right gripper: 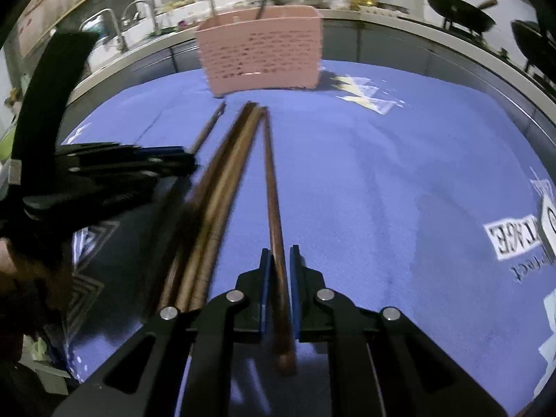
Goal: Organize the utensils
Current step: 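Carry both chopsticks up over the pink basket and open both tools to drop them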
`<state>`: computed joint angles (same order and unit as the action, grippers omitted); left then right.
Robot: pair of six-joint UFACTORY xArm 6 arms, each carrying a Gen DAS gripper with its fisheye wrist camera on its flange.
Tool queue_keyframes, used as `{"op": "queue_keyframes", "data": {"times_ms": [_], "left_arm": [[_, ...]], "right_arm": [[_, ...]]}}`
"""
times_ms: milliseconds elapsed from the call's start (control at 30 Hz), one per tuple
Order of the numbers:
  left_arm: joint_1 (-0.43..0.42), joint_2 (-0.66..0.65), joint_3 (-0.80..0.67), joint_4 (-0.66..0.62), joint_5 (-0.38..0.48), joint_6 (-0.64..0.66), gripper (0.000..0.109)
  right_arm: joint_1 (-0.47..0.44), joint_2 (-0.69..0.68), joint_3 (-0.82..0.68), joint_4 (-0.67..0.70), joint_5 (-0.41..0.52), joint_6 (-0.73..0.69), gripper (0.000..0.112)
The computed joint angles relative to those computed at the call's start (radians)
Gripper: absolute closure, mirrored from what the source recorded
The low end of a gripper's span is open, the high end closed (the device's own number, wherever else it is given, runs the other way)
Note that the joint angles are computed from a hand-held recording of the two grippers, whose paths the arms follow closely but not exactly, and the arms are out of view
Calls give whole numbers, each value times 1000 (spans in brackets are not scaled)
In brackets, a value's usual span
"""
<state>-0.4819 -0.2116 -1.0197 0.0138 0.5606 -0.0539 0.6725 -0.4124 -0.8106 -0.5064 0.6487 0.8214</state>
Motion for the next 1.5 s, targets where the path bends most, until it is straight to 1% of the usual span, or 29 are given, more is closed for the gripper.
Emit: {"op": "queue_keyframes", "data": {"times_ms": [67,167,233,300,400,500,533,667,700,767,833,867,933,1033,1067,1133,1267,1333,1400,1500], "left_arm": [[25,-26,19,-31,16,30,102],[69,-76,56,-97,48,79,102],[93,-99,69,-160,71,114,102],[110,-96,57,-204,92,138,102],[106,-48,4,-178,111,140,101],[105,30,-81,-178,131,172,101],[106,59,-114,-195,140,190,101],[108,150,-209,-220,140,230,101],[111,164,-222,-246,136,253,101],[114,186,-240,-290,121,287,103],[115,200,-254,-319,118,311,104],[119,206,-264,-343,130,321,104],[136,196,-266,-419,143,358,104],[164,135,-239,-588,126,463,104],[175,108,-232,-649,122,496,104],[191,74,-236,-741,125,545,104],[201,29,-263,-845,120,608,104],[197,23,-291,-872,106,630,104],[199,22,-324,-899,109,650,104],[205,62,-417,-919,116,656,104]], "right_arm": [[-5,-20,10,10,22,-10,101],[-16,-27,6,63,44,-62,101],[-24,0,-25,88,57,-102,101],[-40,73,-101,136,70,-173,101],[-74,197,-226,203,66,-280,101],[-119,341,-398,319,99,-398,101],[-130,390,-462,354,123,-439,101],[-153,545,-682,417,232,-557,101],[-156,568,-717,427,252,-577,101],[-162,599,-765,449,282,-608,107],[-173,609,-782,484,295,-626,107],[-180,605,-777,509,286,-632,107],[-196,561,-718,572,201,-644,107],[-208,451,-581,639,8,-660,107],[-208,409,-528,655,-72,-671,107],[-207,359,-471,670,-163,-682,107],[-201,309,-425,696,-323,-707,107],[-205,288,-414,709,-384,-725,107],[-213,272,-422,739,-407,-761,107],[-220,279,-478,705,-418,-746,107]]}}
